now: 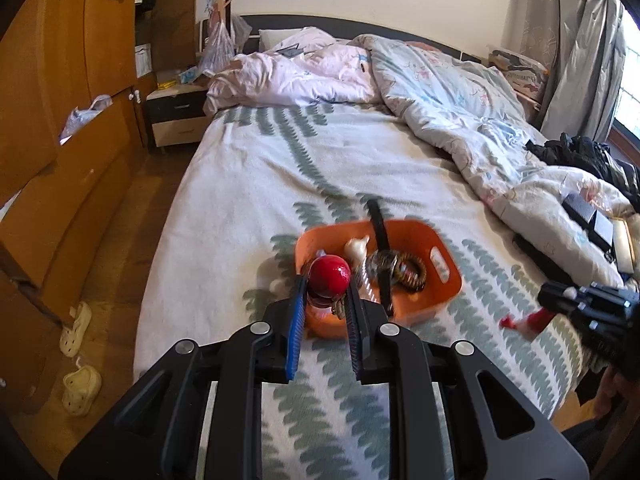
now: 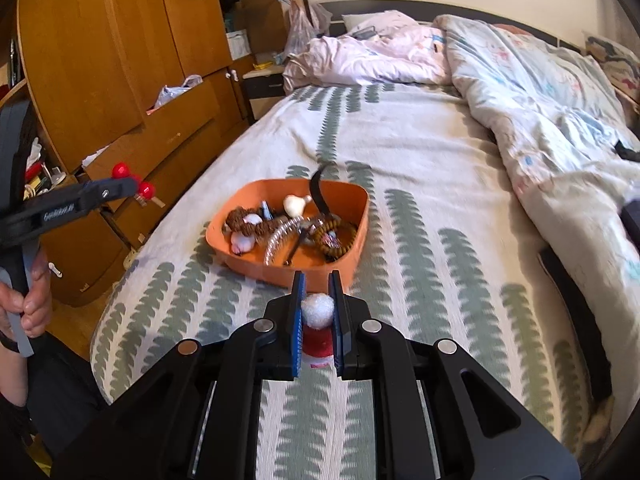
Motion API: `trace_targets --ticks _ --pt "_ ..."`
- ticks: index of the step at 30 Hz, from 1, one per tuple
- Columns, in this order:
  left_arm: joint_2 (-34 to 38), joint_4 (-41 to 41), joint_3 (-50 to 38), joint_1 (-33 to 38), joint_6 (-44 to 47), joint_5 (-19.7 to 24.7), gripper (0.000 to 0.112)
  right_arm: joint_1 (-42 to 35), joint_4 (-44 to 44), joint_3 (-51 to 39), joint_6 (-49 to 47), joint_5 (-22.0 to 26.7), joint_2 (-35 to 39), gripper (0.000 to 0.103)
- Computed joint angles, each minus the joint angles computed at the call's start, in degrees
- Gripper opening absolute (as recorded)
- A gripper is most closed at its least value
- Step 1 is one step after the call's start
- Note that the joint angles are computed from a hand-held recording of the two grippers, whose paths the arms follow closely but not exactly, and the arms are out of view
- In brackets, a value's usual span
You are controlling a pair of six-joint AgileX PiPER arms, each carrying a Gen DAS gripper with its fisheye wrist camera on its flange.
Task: Organize jewelry
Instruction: 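Lift the red-bead pin with the left gripper while the right lifts the pompom ornament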
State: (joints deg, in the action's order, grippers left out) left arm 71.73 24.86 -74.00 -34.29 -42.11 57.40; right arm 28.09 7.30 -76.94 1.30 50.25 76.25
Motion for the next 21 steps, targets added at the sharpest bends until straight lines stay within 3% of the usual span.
trace_targets --ticks 12,21 --pt "-7.55 6.38 14.99 -4.87 -12.26 3.17 0.02 -5.57 -2.97 9.88 5.04 0.6 -5.61 0.012" --pt "-4.76 7.73 18.16 -1.56 -13.18 -1.1 0.02 -6.17 -7.0 9.41 7.83 -1.47 -0.37 0.012"
